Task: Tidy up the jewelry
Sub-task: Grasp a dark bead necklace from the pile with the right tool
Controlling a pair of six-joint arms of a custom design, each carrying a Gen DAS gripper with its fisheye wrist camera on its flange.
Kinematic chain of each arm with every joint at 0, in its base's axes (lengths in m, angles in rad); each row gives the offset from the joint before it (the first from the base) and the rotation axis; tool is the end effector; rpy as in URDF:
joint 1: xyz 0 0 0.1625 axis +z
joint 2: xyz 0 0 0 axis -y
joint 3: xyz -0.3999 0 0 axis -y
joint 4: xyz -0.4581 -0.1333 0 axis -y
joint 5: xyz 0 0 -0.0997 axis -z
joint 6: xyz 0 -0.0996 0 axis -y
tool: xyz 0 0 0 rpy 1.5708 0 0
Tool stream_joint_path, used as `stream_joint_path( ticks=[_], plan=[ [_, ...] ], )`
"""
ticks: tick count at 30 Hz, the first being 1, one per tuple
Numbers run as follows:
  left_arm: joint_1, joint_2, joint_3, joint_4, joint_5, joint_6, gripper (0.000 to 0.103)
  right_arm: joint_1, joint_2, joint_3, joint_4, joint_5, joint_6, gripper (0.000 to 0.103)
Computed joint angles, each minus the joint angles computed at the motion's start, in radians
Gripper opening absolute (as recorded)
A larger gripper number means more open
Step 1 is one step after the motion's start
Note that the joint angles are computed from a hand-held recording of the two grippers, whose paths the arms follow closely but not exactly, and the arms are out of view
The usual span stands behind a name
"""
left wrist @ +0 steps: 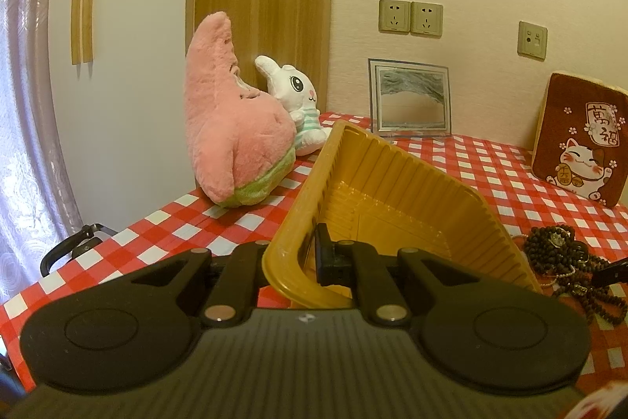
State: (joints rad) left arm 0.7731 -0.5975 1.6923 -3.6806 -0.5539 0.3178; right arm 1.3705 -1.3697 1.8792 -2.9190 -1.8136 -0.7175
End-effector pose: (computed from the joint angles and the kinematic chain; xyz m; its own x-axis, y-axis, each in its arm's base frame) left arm -0.3041 -0.6013 0.0373 -0.7222 -0.0065 -0.6917 0.6351 0.3900 -0.6667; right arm -0.0159 -0.6277 0.3404 -0.7774 -0.1532 0.6101 -0.5019 0.7358 -0.4547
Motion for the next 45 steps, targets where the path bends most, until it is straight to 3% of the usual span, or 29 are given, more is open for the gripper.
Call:
stream_joint_path(
  ticks=[9, 11, 13, 31, 36, 40, 45],
  plan=[
    [0.0, 0.001, -0.001, -0.003, -0.001, 0.003, 0.009, -0.01, 0.041, -0.038, 0.006, 0.008, 0.01, 0.018],
    [0.0, 0.001, -0.001, -0.002, -0.001, 0.002, 0.009, -0.015, 0.042, -0.044, 0.027, 0.019, 0.014, 0.009],
    [0.0, 0.001, -0.001, -0.004, -0.002, 0.005, 0.009, -0.015, 0.041, -0.044, 0.03, 0.027, 0.01, 0.006],
    [-0.001, 0.002, -0.002, -0.002, 0.0, 0.002, 0.009, -0.005, -0.036, -0.007, 0.028, 0.117, 0.03, 0.005],
    [-0.002, 0.001, -0.003, -0.003, -0.001, 0.004, 0.009, -0.008, -0.067, -0.009, 0.06, 0.165, 0.081, 0.005],
    [-0.002, 0.002, -0.003, -0.002, -0.001, 0.004, 0.009, -0.006, -0.085, -0.012, 0.11, 0.13, 0.103, 0.005],
    [-0.002, 0.002, -0.003, -0.004, -0.005, 0.004, 0.009, -0.009, -0.098, -0.002, 0.141, 0.015, 0.139, 0.006]
  ],
)
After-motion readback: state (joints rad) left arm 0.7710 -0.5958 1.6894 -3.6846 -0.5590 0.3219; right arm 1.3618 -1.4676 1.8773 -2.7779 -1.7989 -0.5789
